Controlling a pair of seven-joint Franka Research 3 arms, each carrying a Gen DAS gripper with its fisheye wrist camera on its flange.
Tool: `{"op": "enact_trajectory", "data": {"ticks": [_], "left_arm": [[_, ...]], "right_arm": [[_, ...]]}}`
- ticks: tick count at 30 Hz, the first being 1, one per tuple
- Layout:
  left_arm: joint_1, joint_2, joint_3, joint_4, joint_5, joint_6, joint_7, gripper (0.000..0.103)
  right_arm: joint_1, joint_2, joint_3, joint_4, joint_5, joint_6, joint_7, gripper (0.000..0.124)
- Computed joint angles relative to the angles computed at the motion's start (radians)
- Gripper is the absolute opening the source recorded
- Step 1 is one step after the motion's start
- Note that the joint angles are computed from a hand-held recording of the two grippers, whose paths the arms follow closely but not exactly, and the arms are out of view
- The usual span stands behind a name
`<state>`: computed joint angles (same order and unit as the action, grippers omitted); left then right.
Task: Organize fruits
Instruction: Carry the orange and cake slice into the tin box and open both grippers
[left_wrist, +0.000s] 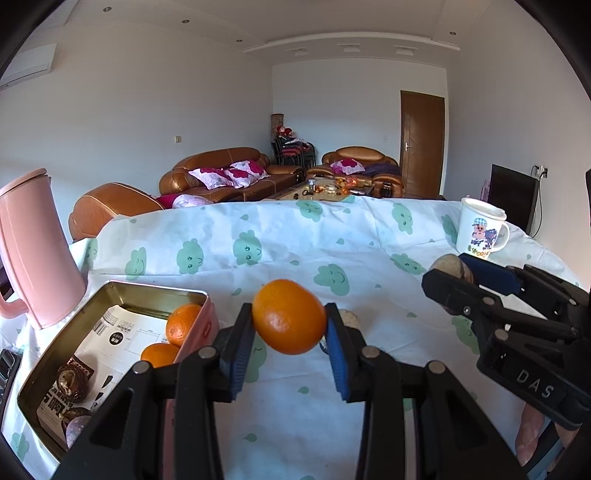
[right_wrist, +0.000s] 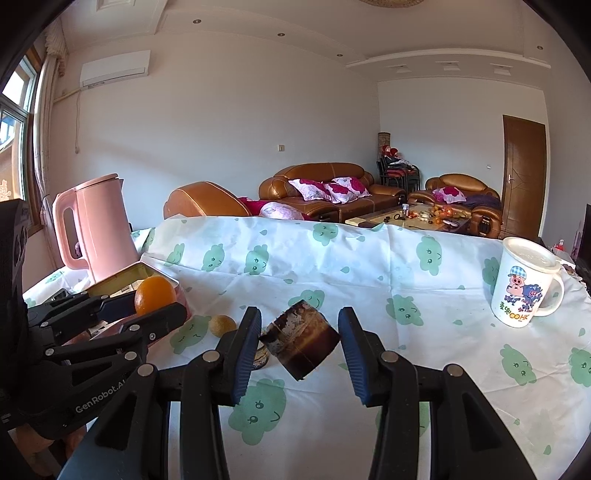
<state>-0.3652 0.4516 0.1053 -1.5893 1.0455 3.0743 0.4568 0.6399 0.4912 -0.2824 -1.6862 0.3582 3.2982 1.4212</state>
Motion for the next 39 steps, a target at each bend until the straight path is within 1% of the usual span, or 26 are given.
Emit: {"op": "enact_trajectory", "data": {"ticks": [1, 4, 6, 8, 9, 10, 12, 13, 14, 15, 16, 18, 19, 21, 23, 26, 28, 31, 33, 34, 35, 37, 38, 39], "left_arm": [[0.002, 0.0, -0.002, 0.0, -0.003, 0.001, 0.004, 0.039], [0.035, -0.009, -0.045, -0.019, -0.061, -0.014, 0.071, 0.039], [0.064, -0.023, -0.078, -0.042, -0.122, -0.043, 0.133, 0.039], [0.074, -0.047, -0.076, -0.073, -0.145, -0.055, 0.151, 0.039], [0.085, -0.065, -0.077, -0.096, -0.157, -0.05, 0.157, 0.039], [0.091, -0.084, -0.068, -0.118, -0.157, -0.038, 0.152, 0.039], [0.078, -0.117, -0.015, -0.148, -0.099, -0.02, 0.089, 0.039], [0.091, -0.129, -0.016, -0.156, -0.095, -0.031, 0.09, 0.039], [0.127, -0.137, -0.043, -0.163, -0.127, -0.045, 0.131, 0.038], [0.159, -0.142, -0.065, -0.167, -0.163, -0.056, 0.167, 0.038], [0.186, -0.146, -0.08, -0.172, -0.197, -0.064, 0.193, 0.039], [0.209, -0.157, -0.075, -0.18, -0.222, -0.095, 0.195, 0.038], [0.228, -0.162, -0.083, -0.186, -0.246, -0.103, 0.206, 0.038], [0.282, -0.165, -0.121, -0.2, -0.331, -0.1, 0.278, 0.038], [0.307, -0.164, -0.136, -0.208, -0.383, -0.103, 0.327, 0.038], [0.344, -0.16, -0.168, -0.226, -0.479, -0.09, 0.407, 0.038], [0.341, -0.155, -0.162, -0.227, -0.504, -0.089, 0.427, 0.038], [0.362, -0.143, -0.19, -0.227, -0.571, -0.093, 0.505, 0.038], [0.349, -0.136, -0.176, -0.227, -0.577, -0.084, 0.515, 0.038], [0.351, -0.135, -0.18, -0.228, -0.591, -0.091, 0.529, 0.039], [0.34, -0.135, -0.168, -0.229, -0.588, -0.091, 0.521, 0.039], [0.308, -0.135, -0.131, -0.23, -0.552, -0.085, 0.494, 0.041], [0.307, -0.139, -0.131, -0.231, -0.553, -0.094, 0.491, 0.041], [0.282, -0.148, -0.102, -0.236, -0.517, -0.091, 0.456, 0.041]], "right_arm": [[-0.001, 0.0, 0.003, 0.001, 0.0, -0.002, 0.0, 0.046], [-0.013, -0.003, 0.021, 0.006, -0.005, -0.021, 0.002, 0.046], [-0.062, -0.008, 0.084, 0.015, -0.022, -0.036, -0.001, 0.046], [-0.08, -0.002, 0.109, 0.046, -0.04, -0.071, 0.007, 0.046], [-0.098, 0.005, 0.136, 0.07, -0.052, -0.093, 0.009, 0.046], [-0.116, 0.014, 0.164, 0.097, -0.064, -0.11, 0.011, 0.046], [-0.148, 0.038, 0.22, 0.162, -0.088, -0.155, 0.01, 0.046], [-0.177, 0.053, 0.269, 0.198, -0.094, -0.179, -0.003, 0.046], [-0.198, 0.073, 0.307, 0.238, -0.099, -0.203, -0.015, 0.046], [-0.195, 0.096, 0.317, 0.283, -0.109, -0.232, -0.014, 0.046], [-0.189, 0.121, 0.322, 0.331, -0.119, -0.264, -0.009, 0.046], [-0.184, 0.178, 0.344, 0.431, -0.132, -0.323, -0.007, 0.046], [-0.172, 0.206, 0.342, 0.478, -0.143, -0.348, 0.0, 0.046], [-0.153, 0.264, 0.343, 0.575, -0.164, -0.406, 0.007, 0.046], [-0.132, 0.316, 0.335, 0.655, -0.185, -0.455, 0.02, 0.046], [-0.123, 0.375, 0.346, 0.741, -0.196, -0.511, 0.023, 0.046], [-0.117, 0.402, 0.349, 0.776, -0.202, -0.532, 0.019, 0.046], [-0.11, 0.441, 0.345, 0.833, -0.214, -0.573, 0.018, 0.046], [-0.107, 0.494, 0.344, 0.923, -0.218, -0.628, 0.024, 0.046], [-0.113, 0.522, 0.36, 0.974, -0.211, -0.664, 0.015, 0.046], [-0.119, 0.533, 0.375, 0.99, -0.202, -0.675, 0.002, 0.047], [-0.107, 0.505, 0.348, 0.942, -0.211, -0.648, 0.017, 0.048], [-0.109, 0.495, 0.352, 0.928, -0.21, -0.649, 0.011, 0.049], [-0.113, 0.471, 0.358, 0.89, -0.205, -0.63, 0.002, 0.051]]}}
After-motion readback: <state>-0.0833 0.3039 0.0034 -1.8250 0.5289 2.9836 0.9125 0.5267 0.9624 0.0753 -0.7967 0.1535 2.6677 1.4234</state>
